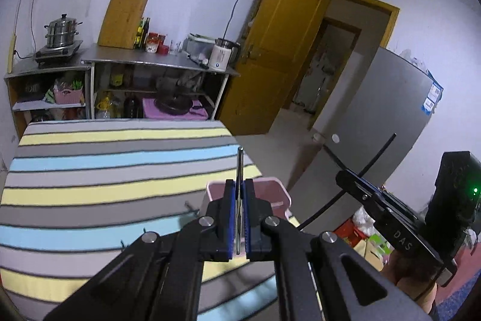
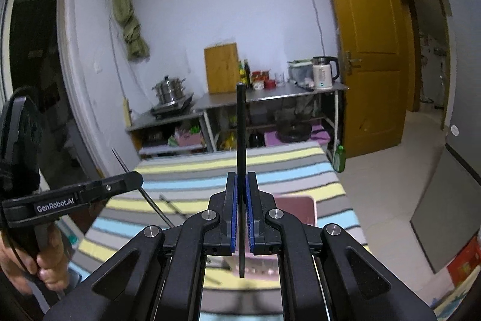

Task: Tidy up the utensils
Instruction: 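Lower the chopstick into the basket and open the right gripper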

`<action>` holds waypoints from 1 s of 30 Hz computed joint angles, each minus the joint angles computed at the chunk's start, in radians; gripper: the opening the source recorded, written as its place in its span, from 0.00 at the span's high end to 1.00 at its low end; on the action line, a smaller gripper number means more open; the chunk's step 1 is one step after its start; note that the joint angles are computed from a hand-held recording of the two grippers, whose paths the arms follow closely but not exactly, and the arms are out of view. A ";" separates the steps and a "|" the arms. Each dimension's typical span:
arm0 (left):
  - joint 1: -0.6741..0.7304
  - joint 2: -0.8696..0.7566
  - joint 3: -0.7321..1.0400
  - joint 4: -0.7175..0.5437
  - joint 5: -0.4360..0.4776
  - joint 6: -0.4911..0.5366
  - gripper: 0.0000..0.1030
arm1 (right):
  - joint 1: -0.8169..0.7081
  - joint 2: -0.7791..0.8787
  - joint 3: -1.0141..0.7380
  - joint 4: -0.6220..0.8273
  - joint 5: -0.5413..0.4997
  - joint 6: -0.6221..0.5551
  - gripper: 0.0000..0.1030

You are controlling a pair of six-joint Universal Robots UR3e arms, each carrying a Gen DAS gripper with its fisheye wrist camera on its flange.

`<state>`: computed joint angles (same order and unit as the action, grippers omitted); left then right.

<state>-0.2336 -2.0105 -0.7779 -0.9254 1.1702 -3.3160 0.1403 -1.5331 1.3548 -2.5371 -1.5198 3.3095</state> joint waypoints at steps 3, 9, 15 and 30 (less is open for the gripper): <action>-0.013 -0.102 0.152 -0.042 0.027 -0.004 0.95 | -0.012 0.037 -0.037 -0.024 0.003 0.016 0.95; -0.034 -0.257 0.340 -0.093 0.054 -0.006 0.95 | -0.035 0.092 -0.044 -0.077 0.006 0.032 0.95; -0.059 -0.306 0.346 -0.082 0.075 0.014 0.95 | -0.033 0.134 -0.007 -0.115 0.000 0.029 0.95; -0.074 -0.285 0.210 -0.059 0.086 0.048 0.95 | -0.033 0.159 0.076 -0.090 0.027 -0.002 0.95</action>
